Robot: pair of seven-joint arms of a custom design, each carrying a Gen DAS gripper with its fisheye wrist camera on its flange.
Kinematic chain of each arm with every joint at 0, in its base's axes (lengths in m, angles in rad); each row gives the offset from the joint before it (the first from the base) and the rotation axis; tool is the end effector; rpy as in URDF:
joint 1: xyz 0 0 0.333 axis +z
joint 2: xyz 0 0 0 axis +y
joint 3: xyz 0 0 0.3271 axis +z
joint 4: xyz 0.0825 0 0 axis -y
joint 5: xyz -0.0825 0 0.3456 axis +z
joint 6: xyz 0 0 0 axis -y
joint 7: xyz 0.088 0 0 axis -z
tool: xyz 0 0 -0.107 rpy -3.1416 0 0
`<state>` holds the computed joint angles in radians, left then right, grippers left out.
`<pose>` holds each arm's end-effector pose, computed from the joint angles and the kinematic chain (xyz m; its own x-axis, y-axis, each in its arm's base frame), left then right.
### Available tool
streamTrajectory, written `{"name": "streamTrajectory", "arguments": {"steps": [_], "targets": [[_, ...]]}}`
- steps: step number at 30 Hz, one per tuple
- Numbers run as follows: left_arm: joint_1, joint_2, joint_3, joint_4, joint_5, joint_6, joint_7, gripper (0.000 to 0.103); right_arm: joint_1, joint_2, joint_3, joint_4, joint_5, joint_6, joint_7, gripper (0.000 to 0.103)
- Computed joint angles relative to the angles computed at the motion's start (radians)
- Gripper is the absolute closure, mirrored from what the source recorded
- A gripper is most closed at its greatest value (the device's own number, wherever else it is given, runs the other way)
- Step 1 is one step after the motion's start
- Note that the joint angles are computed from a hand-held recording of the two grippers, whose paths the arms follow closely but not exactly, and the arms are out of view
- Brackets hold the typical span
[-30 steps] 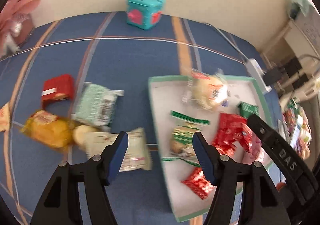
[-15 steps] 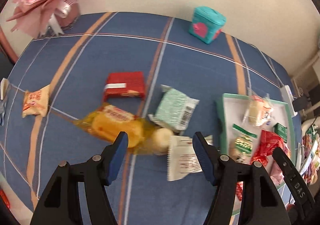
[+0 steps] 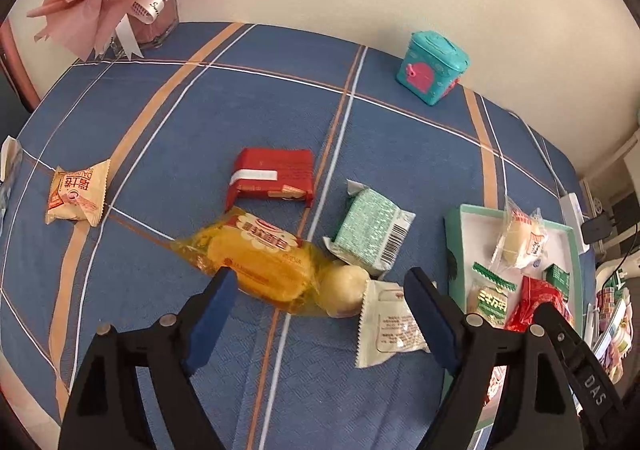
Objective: Organize snacks
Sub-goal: 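Move both open tools back over the remaining snacks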
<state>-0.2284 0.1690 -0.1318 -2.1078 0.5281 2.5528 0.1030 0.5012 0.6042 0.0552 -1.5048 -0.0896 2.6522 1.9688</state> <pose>0.5276 -0.2034 0.4007 0.6200 -0.7685 0.1582 -0.6788 -0.6265 -0.3830 0.6178 0.3762 0.4034 0.2442 -0.9567 -0.1582 -0.8586 -0.1375 -0.4940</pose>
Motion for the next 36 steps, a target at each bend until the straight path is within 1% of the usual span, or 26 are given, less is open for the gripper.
{"name": "streamTrajectory", "arguments": {"steps": [1,2,7,9,12,13,16,20,22,24,26,28,30,33,36], "targets": [[0.001,-0.002,0.004,-0.004,0.006,-0.001,-0.005,0.014,0.005,0.004,-0.004,0.005,-0.006,-0.002,0.001,0.002],[0.002,-0.007,0.007,-0.011,0.012,0.002,-0.014,0.009,0.011,0.005,-0.011,0.007,-0.015,0.0,0.007,0.0],[0.027,-0.039,0.019,-0.067,0.037,0.038,-0.058,0.008,0.019,0.016,-0.004,0.019,-0.023,0.021,-0.004,0.0],[0.04,-0.055,0.02,-0.09,0.045,0.045,-0.073,0.008,0.022,0.027,0.003,0.039,-0.022,0.013,-0.017,0.0],[0.064,-0.085,0.023,-0.132,0.063,0.065,-0.103,0.008,0.048,0.042,-0.011,0.065,-0.042,0.008,-0.012,0.0],[0.073,-0.094,0.023,-0.145,0.066,0.069,-0.107,0.008,0.051,0.05,-0.008,0.078,-0.042,0.003,-0.016,0.0],[0.1,-0.122,0.023,-0.184,0.081,0.083,-0.134,0.008,0.034,0.078,0.044,0.119,0.004,-0.008,-0.065,0.0],[0.131,-0.147,0.017,-0.215,0.086,0.085,-0.143,0.008,0.052,0.12,0.071,0.187,0.034,-0.047,-0.126,0.0],[0.14,-0.155,0.011,-0.219,0.084,0.067,-0.14,0.008,0.06,0.143,0.083,0.221,0.056,-0.073,-0.154,0.0],[0.149,-0.156,0.007,-0.224,0.067,0.067,-0.129,0.008,0.071,0.164,0.086,0.253,0.069,-0.102,-0.178,0.0],[0.158,-0.149,0.008,-0.234,0.044,0.097,-0.126,0.008,0.085,0.183,0.084,0.285,0.074,-0.131,-0.2,0.0],[0.166,-0.133,0.01,-0.24,0.01,0.142,-0.111,0.008,0.101,0.195,0.07,0.306,0.071,-0.151,-0.205,0.0],[0.165,-0.11,0.013,-0.23,-0.008,0.164,-0.107,0.008,0.114,0.199,0.056,0.315,0.064,-0.163,-0.201,0.0],[0.149,-0.061,0.021,-0.184,-0.004,0.157,-0.099,0.008,0.117,0.205,0.051,0.323,0.063,-0.178,-0.205,0.0],[0.13,-0.011,0.025,-0.133,-0.034,0.138,-0.045,0.008,0.114,0.206,0.049,0.321,0.066,-0.183,-0.209,0.0]]}}
